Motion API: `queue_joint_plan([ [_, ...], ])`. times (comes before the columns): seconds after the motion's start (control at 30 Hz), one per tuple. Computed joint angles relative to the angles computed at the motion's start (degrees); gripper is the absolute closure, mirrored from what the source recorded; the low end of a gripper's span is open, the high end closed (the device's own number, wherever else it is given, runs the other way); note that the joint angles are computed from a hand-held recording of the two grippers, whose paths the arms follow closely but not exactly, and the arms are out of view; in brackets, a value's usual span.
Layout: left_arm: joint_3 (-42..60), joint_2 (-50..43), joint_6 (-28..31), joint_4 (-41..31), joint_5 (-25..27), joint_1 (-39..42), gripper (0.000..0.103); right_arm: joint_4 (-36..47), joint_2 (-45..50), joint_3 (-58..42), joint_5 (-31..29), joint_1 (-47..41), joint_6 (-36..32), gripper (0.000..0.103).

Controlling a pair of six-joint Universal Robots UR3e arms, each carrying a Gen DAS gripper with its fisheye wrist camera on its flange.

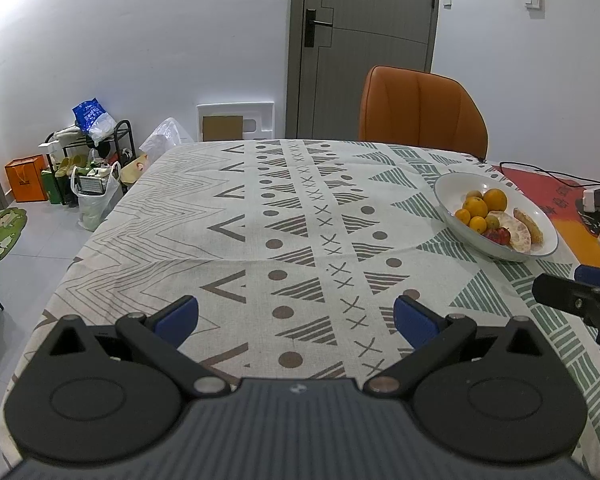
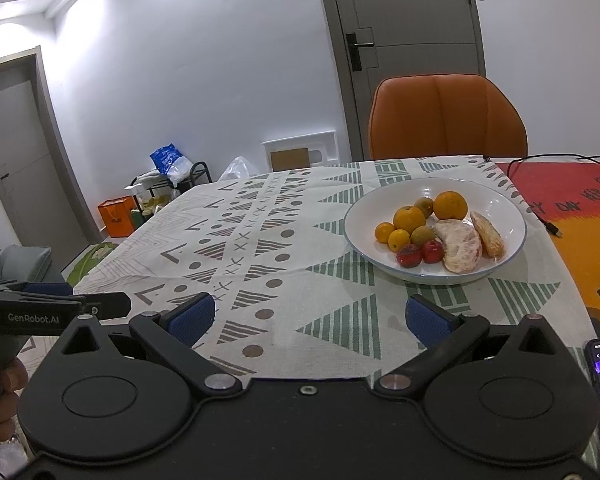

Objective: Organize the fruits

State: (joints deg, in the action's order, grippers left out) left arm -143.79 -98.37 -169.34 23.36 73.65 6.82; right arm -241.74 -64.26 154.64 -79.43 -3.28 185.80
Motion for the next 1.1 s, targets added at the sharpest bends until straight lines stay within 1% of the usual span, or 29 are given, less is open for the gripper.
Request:
queue_joint_plan([
  [1.1,-0.2,-0.1,-0.2,0.5,-0.2,-0.3,0.000,-0.4,-0.3,0.6,1.1,-1.3,-0.4,0.000],
])
